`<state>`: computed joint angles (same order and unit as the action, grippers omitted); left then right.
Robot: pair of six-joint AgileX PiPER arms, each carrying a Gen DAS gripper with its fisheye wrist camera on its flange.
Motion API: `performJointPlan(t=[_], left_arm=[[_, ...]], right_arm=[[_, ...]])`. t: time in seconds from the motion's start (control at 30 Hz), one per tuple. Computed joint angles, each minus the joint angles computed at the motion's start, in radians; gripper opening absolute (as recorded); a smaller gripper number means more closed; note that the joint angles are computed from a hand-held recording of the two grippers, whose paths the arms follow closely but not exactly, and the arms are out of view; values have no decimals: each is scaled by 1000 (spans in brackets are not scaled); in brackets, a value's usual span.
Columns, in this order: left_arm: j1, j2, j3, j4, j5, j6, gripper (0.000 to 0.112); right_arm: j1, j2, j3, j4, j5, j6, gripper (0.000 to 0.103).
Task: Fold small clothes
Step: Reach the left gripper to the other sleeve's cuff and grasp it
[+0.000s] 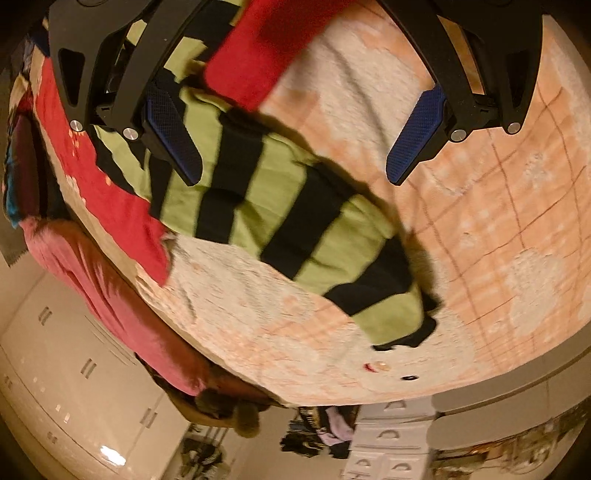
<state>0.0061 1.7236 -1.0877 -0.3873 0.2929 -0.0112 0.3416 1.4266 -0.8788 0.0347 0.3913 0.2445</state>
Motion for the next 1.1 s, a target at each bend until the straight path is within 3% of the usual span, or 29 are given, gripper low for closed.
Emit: performJointPlan(t=[0.23, 0.37, 0.53, 0.7, 0.77, 0.9, 1.0, 1.07, 1.1], left_arm=[[105, 50, -38, -246, 23, 227, 94], [178, 84, -56, -440, 69, 393, 94], [243, 158, -122, -557, 124, 486, 92], [296, 264, -207, -666, 186, 528, 72], [321, 309, -234, -789, 231, 602, 62], [338, 366, -285, -887, 267, 648, 58], [346, 415, -347, -907, 316, 620, 41], [339, 424, -373, -847, 312, 551, 9], [338, 421, -376, -849, 313, 553, 6]], right_arm=[[44, 50, -23, 2, -16, 18, 99], [76, 73, -25, 31, -26, -4, 99], [123, 78, -12, 25, -32, -4, 99], [102, 66, 12, 35, -31, -13, 99], [82, 63, 23, 51, -31, -20, 99], [44, 54, 49, 92, -31, -55, 99], [27, 46, 67, 93, -35, -56, 99], [16, 44, 73, 100, -36, -61, 99], [8, 42, 77, 111, -37, -70, 99]])
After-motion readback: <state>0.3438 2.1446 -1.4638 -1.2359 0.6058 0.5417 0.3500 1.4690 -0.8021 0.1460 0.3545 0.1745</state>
